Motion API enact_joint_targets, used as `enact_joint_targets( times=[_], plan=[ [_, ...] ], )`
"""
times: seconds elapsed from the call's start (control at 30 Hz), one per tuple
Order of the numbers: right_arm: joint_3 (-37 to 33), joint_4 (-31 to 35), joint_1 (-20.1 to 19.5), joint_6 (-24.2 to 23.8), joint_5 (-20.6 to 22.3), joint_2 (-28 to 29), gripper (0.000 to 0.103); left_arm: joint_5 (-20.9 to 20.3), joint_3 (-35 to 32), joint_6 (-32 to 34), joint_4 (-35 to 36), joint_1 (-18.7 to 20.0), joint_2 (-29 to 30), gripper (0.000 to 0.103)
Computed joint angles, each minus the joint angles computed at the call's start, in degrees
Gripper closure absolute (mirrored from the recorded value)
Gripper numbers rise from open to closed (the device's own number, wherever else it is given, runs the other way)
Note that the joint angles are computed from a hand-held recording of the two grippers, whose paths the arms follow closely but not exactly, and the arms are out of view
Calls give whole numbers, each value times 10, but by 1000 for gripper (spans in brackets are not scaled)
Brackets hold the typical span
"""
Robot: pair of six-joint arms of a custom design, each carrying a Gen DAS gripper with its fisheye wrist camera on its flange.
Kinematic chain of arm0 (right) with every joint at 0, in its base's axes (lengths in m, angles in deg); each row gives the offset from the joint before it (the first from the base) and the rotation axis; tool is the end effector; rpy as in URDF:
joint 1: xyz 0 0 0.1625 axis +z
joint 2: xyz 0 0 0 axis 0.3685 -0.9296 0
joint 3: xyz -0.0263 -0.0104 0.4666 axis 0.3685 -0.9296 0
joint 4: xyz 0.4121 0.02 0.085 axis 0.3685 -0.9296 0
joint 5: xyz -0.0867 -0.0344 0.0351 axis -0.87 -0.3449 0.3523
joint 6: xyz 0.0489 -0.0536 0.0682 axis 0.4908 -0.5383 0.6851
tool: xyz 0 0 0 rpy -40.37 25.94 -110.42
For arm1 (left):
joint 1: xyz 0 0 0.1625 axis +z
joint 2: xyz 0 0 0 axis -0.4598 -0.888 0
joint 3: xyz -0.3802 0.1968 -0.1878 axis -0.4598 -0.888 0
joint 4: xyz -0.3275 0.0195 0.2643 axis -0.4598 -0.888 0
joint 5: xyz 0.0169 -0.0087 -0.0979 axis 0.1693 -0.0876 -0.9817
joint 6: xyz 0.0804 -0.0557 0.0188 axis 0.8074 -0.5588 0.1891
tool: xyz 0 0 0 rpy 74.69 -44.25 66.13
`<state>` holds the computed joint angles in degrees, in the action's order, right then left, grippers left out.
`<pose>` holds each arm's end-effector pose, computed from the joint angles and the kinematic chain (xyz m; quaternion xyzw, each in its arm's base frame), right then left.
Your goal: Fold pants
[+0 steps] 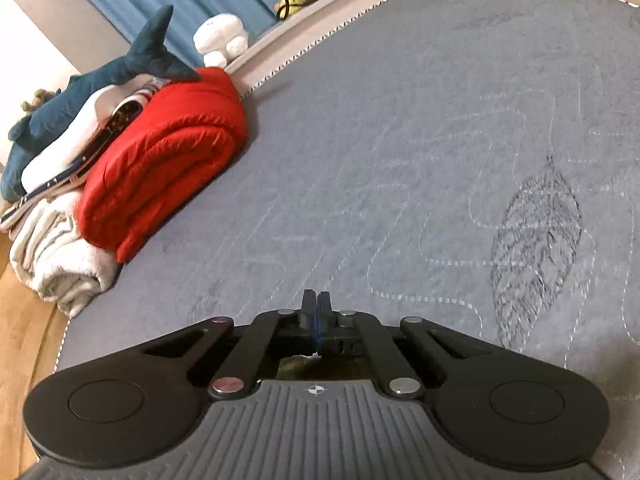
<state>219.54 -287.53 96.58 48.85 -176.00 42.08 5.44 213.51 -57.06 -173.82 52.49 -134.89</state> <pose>0.2661 -0.3467 0.1102 -0.1049 -0.8697 0.4699 0.1084 -0.1502 -0.2417 0.2498 0.4380 0.8909 -0.0301 0.1168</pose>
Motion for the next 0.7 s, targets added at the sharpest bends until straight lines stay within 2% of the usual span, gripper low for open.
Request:
enact_joint_targets(
  times=[0.07, 0.13, 0.17, 0.2, 0.27, 0.37, 0.47, 0.6, 0.7],
  plan=[
    [0, -4, -3, 2, 1, -4, 103, -7, -7, 5, 4, 11, -11, 70],
    [2, -4, 3, 11, -8, -12, 97, -22, -25, 13, -5, 39, -20, 66],
    [3, 3, 10, 16, -20, -18, 87, -16, -29, 15, -10, 44, -39, 65],
    [3, 14, 19, 17, -32, -24, 57, 8, -34, 14, -28, 45, -52, 64],
    [10, 32, 34, 9, -41, -38, 26, 50, -43, 14, -67, 60, -62, 63],
    [29, 85, 45, 14, -22, -67, 26, 128, -54, -33, -133, 95, -66, 62],
    [44, 133, 36, 40, 22, -88, 23, 188, -69, -97, -169, 144, -50, 47],
    [46, 168, 13, 58, 73, -93, 19, 201, -99, -136, -168, 222, -18, 45],
    [40, 173, -3, 65, 91, -84, 19, 194, -108, -132, -166, 251, -7, 45]
  ],
)
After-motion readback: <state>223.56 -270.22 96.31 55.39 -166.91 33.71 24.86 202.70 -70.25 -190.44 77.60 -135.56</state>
